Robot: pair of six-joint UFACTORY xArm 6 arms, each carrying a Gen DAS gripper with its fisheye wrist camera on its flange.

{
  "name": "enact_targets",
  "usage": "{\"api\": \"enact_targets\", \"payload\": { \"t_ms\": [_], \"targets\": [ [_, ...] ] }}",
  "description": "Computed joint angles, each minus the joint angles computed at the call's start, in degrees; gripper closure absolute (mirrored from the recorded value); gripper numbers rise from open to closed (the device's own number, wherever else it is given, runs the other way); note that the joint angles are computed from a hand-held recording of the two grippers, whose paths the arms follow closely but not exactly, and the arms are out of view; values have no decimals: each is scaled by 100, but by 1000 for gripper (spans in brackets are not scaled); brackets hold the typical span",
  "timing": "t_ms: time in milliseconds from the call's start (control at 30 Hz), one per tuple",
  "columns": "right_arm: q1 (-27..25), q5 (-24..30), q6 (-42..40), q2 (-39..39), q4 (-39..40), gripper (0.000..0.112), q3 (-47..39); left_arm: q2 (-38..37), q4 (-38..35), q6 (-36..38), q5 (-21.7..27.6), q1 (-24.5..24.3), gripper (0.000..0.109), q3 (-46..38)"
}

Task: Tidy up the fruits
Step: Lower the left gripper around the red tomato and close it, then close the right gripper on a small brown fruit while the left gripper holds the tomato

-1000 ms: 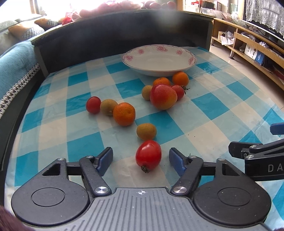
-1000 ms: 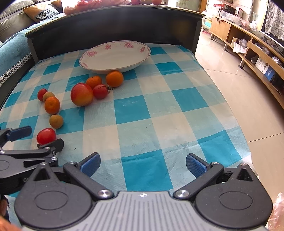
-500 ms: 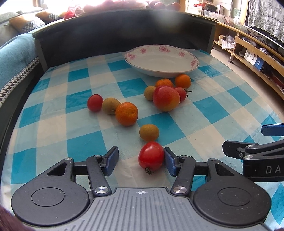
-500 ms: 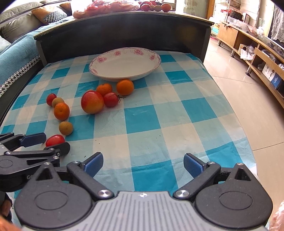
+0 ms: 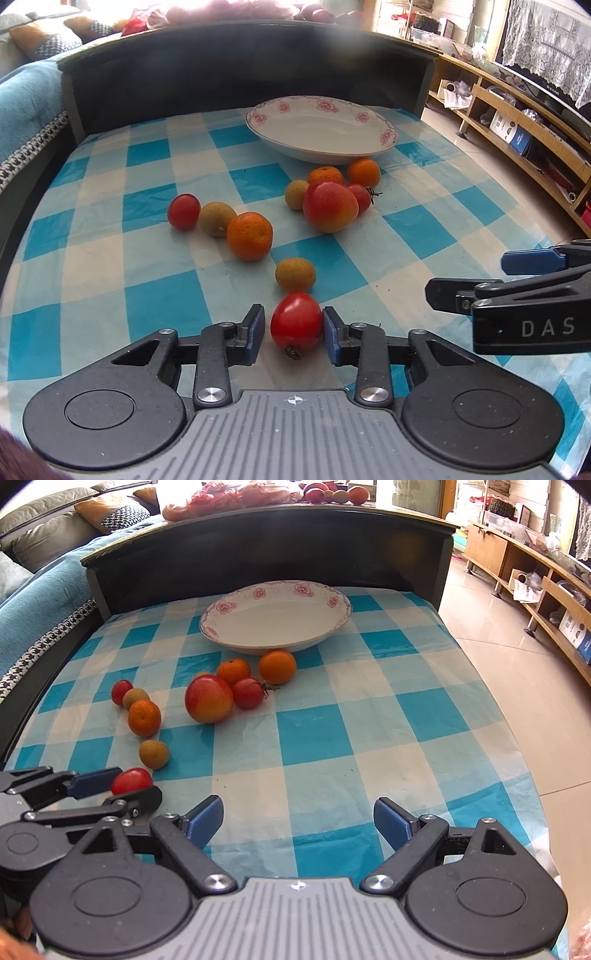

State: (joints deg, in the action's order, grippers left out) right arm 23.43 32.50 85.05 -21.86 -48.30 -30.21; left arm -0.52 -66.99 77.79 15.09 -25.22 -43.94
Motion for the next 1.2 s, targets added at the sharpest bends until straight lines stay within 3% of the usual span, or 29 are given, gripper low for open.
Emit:
{"api": "enact_targets", "payload": {
  "t_ms": [367,1000,1200],
  "targets": [
    [-170,-509,-178,198,83,34,-68,-54,268,-253,157,125,72,18],
    [-496,-2114,-671,1123,-587,41,-624,-82,1244,-1515,331,715,72,-108],
    [-571,-2534,-1158,1546,-360,46,-863,-68,1543,-1848,411,863,72,-144]
  ]
}}
